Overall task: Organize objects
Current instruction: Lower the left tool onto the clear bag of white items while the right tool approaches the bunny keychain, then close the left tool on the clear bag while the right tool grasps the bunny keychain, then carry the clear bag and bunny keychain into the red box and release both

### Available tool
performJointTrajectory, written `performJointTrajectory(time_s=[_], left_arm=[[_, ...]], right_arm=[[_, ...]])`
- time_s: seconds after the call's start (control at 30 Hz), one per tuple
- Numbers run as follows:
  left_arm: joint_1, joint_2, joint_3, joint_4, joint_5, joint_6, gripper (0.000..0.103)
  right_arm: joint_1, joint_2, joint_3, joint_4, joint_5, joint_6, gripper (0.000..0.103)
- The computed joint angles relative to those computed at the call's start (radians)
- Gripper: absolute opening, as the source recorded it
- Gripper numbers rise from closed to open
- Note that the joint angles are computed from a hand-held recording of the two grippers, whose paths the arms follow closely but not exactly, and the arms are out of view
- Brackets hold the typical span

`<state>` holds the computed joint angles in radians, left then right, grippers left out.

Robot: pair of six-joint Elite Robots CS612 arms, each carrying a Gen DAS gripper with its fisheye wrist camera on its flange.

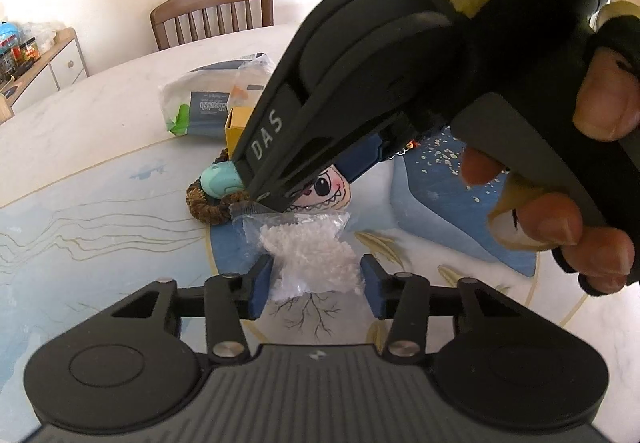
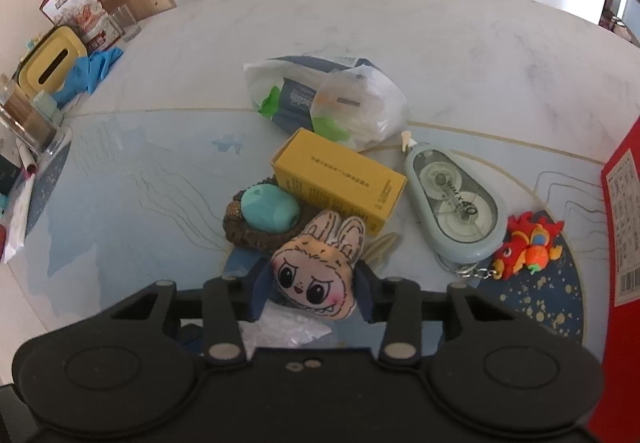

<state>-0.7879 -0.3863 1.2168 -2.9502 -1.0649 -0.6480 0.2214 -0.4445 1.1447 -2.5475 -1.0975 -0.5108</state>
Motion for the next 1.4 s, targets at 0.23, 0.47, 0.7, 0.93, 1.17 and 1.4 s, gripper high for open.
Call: performJointTrajectory(time_s=[0.23, 0.47, 0.7, 0.93, 1.17, 1.4], left_arm=[[-0.004, -0.022, 0.029, -0.035, -0.024, 0.013, 0.035], [-0.022, -0.050, 0.054, -0.061, -0.034, 0.019, 0.034], [-0.035, -0.066, 0.027, -0.020, -0.024, -0.017, 0.034], [-0.046, -0.078, -0.002, -0.002, -0.004, -0.019, 0.034], [-0.052, -0.067, -0.052, 0.012, 0.029, -0.004, 0.034], [-0.050, -0.035, -0.147, 0.041, 0.044, 0.012, 0.034]], right_arm=[[-0.020, -0.024, 0.035, -0.033, 0.053, 0.026, 0.041], [-0.043, -0.050, 0.069, -0.091, 0.091, 0.050, 0.041], [-0.074, -0.095, 0.123, -0.139, 0.122, 0.043, 0.040], [-0.112, -0.143, 0.181, -0.163, 0.152, 0.009, 0.040], [-0.146, -0.175, 0.210, -0.179, 0.143, -0.020, 0.040], [-0.180, -0.187, 0.214, -0.182, 0.134, -0.056, 0.040]])
